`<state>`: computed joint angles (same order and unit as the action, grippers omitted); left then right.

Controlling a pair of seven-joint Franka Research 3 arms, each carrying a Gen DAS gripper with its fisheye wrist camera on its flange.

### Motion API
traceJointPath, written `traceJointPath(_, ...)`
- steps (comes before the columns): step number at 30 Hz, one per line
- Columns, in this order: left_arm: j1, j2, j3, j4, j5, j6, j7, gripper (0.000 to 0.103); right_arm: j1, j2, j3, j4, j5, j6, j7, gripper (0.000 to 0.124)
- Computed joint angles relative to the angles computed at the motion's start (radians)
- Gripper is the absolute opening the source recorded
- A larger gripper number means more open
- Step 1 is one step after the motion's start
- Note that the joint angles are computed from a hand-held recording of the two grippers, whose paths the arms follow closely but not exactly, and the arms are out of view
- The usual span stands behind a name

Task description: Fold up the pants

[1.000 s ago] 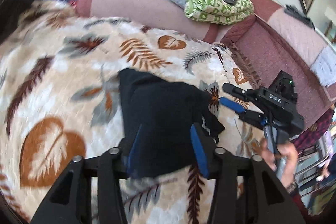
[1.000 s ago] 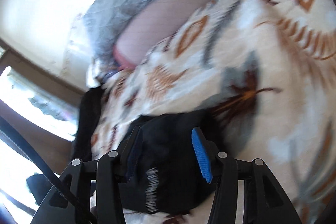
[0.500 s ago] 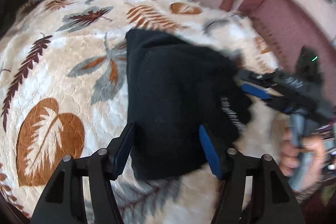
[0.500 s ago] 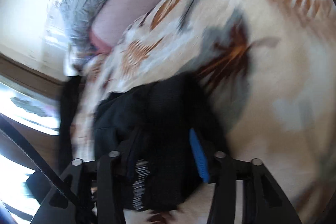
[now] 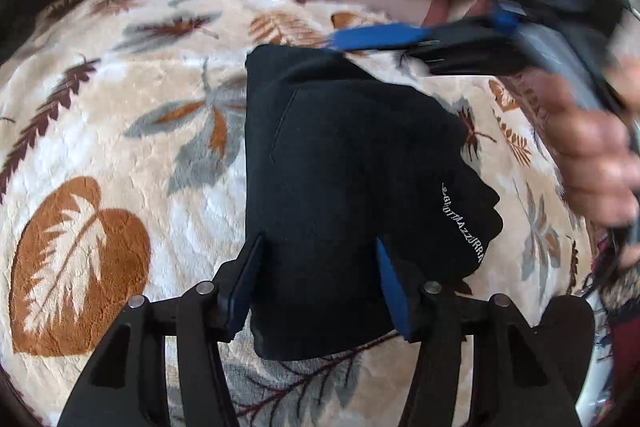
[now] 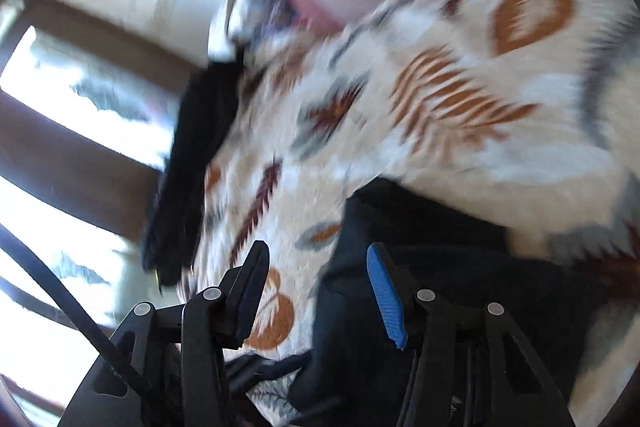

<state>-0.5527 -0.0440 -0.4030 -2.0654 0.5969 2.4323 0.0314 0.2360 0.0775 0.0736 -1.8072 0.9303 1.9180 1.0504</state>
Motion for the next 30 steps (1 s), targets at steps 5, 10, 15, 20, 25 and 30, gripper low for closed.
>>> traceJointPath(5,0.005,-0.01,0.002,-0.024,0.025,0.033,-0.037,0.056,0.055,0.201,0.034,0.181,-0.17,-0.088,0.15,0.053)
traceJointPath(10,0.021,-0.035,0.009,-0.081,0.001,0.112,-0.052,0.066,0.114,0.288,0.032,0.276,-0.359,0.081,0.283,0.039)
traceJointPath(15,0.032,-0.093,0.02,-0.146,-0.074,0.217,-0.018,0.066,0.026,0.174,0.052,0.149,-0.229,0.259,0.252,0.05)
traceJointPath(20,0.051,-0.185,-0.007,-0.16,-0.088,0.209,0.027,0.065,-0.044,-0.049,0.005,-0.1,0.006,0.298,0.09,0.059)
traceJointPath(25,0.071,-0.15,-0.026,-0.071,-0.073,0.103,0.095,0.067,-0.048,-0.299,-0.076,-0.39,0.086,0.376,0.012,0.062)
traceJointPath(30,0.059,-0.035,-0.01,0.012,-0.103,0.028,0.16,0.067,-0.047,-0.448,-0.149,-0.587,0.177,0.337,-0.028,0.064)
